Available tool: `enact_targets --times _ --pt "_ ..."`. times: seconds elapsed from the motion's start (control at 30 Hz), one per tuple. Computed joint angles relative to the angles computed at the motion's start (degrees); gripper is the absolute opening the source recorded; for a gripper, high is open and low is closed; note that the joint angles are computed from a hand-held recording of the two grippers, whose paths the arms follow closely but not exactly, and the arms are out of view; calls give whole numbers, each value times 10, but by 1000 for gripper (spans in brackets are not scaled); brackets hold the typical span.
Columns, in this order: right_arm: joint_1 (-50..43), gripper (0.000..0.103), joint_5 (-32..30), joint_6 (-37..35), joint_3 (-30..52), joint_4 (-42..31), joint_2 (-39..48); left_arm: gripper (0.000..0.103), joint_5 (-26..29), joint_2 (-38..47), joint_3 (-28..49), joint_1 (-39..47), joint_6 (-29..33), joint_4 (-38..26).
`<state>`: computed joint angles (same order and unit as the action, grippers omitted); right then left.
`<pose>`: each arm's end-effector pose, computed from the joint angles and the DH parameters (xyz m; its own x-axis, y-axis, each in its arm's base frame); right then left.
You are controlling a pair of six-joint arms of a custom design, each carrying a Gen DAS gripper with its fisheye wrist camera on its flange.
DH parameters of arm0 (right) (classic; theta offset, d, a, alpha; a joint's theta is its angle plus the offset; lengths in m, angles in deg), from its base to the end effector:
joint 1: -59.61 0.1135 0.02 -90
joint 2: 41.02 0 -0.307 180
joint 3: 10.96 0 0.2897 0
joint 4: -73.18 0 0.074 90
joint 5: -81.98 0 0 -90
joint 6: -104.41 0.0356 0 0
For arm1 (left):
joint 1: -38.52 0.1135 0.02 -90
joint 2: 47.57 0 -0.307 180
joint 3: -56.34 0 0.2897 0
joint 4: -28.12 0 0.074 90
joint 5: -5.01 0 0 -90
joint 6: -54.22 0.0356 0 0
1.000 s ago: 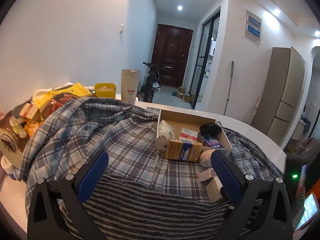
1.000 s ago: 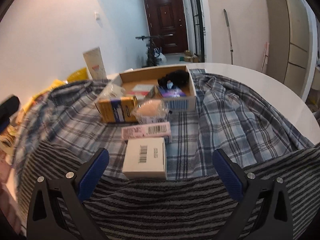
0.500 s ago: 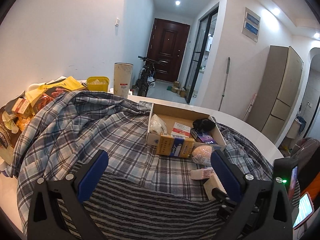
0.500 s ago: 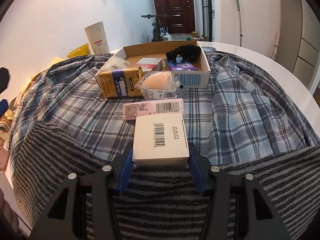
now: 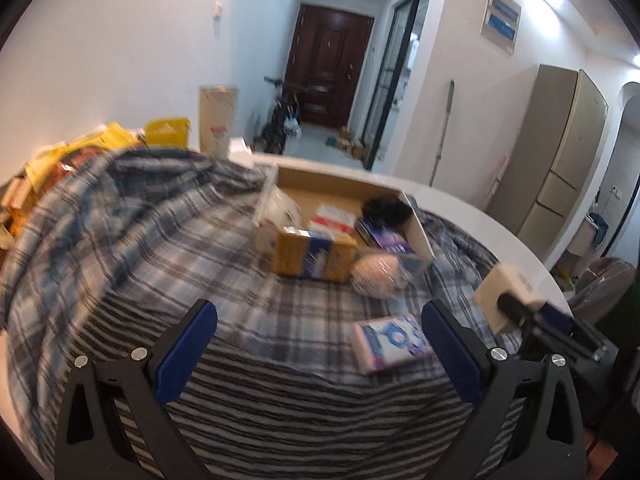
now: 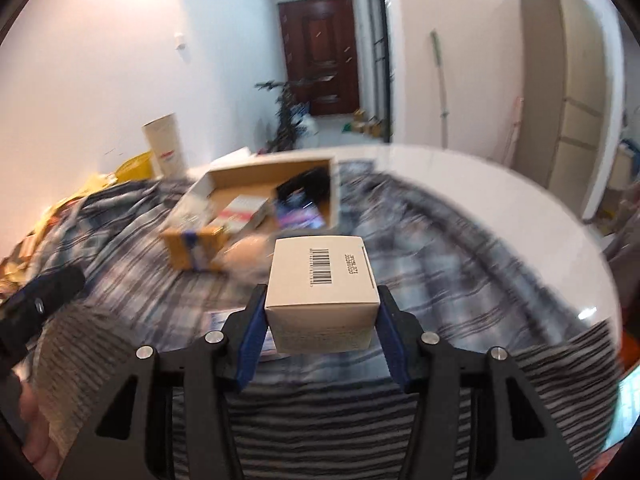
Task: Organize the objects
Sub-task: 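Grasp the pink-and-blue Manhua package with the left gripper while the right gripper holds the white box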
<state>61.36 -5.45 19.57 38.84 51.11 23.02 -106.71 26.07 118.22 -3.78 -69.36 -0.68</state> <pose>0.2546 0.0062 0.2534 -0.5890 0.0719 -0.8049 0.0588 0.9972 0.0460 0.2296 -0.1911 0.2794 -0.6315 -0.1201 -0.7660 0.0816 0.9721 -0.2197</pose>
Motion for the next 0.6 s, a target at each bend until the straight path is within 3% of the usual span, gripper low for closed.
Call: enact_targets --times 0.53,0.6 --pt "-149 51 -81 -37 4 14 22 103 61 224 158 -36 -128 -69" --pt "-158 51 -82 -43 4 16 27 103 41 234 156 -40 -145 -59"
